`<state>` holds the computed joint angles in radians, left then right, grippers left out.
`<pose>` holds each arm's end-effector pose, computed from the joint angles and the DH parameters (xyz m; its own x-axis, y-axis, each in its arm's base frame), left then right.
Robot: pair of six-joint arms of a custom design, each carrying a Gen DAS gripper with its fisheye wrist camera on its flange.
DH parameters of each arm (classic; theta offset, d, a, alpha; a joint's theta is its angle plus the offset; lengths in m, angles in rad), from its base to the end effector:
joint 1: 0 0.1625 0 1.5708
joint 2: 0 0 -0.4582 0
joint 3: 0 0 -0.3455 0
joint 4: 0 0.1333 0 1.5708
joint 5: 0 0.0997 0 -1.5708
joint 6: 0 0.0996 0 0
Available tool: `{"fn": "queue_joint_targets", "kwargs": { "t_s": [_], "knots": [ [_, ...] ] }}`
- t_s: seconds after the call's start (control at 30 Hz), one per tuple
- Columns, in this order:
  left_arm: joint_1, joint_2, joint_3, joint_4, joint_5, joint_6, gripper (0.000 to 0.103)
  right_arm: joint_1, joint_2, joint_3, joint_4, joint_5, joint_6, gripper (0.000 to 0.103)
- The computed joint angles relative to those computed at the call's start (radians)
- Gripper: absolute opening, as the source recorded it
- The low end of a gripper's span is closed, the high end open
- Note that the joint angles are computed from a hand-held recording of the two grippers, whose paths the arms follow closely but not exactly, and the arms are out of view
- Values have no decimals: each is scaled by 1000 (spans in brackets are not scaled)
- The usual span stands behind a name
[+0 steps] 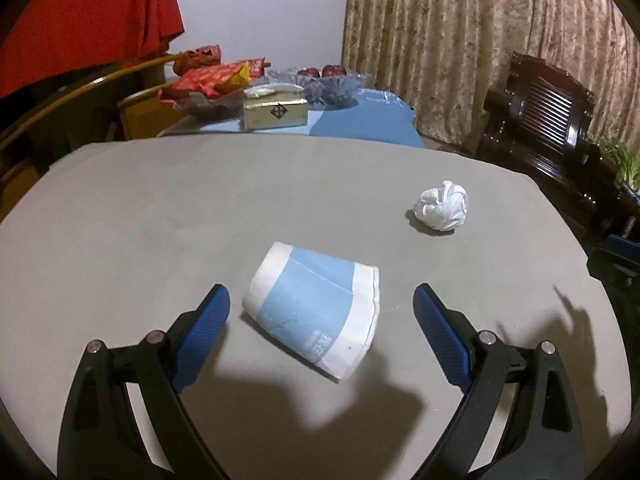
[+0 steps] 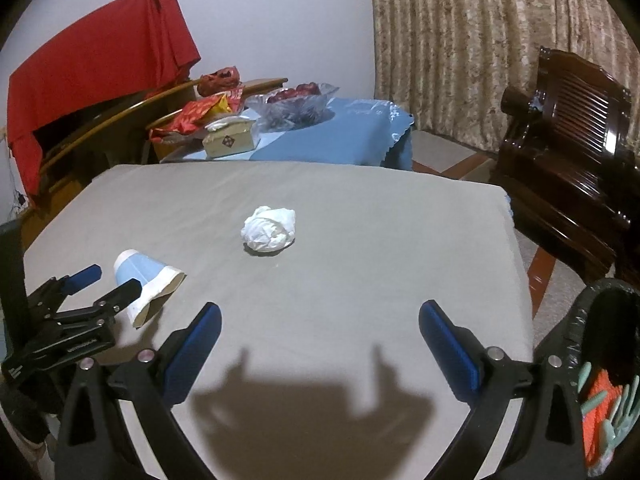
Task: Collect trash
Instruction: 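Grasp the white-and-blue paper cup with the left tool while the right tool approaches the tissue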
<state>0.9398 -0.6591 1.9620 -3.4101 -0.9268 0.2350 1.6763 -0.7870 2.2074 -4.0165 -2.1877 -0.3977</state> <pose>-0.1863 -0.5823 0.0924 -0.6859 0.3795 -0.6209 0.6857 0.6228 -0.3768 0.1275 -0.4857 0.1885 -0.7747 0.1744 0.6078 -0.3847 0.6329 -0.6719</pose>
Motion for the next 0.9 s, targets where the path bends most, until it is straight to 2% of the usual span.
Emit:
{"fn": "queue_joint_targets", "kwargs": {
  "t_s": [0.17, 0.4, 0.47, 0.67, 0.7, 0.9],
  "knots": [
    [25, 5, -34, 86, -36, -21, 90, 3, 12, -30, 36, -9, 5, 97],
    [40, 9, -70, 185, -40, -71, 90, 7, 22, -49, 63, -14, 9, 97],
    [40, 14, -81, 212, -24, -86, 78, 5, 22, -53, 73, -12, 15, 97],
    [30, 15, -74, 198, -23, -141, 62, 3, 26, -61, 87, -11, 22, 97],
    [26, 16, -71, 192, -24, -148, 56, 2, 25, -63, 91, -11, 23, 97],
    [8, 30, -66, 155, -20, -162, 49, -3, 24, -63, 95, -10, 23, 97]
  ]
}}
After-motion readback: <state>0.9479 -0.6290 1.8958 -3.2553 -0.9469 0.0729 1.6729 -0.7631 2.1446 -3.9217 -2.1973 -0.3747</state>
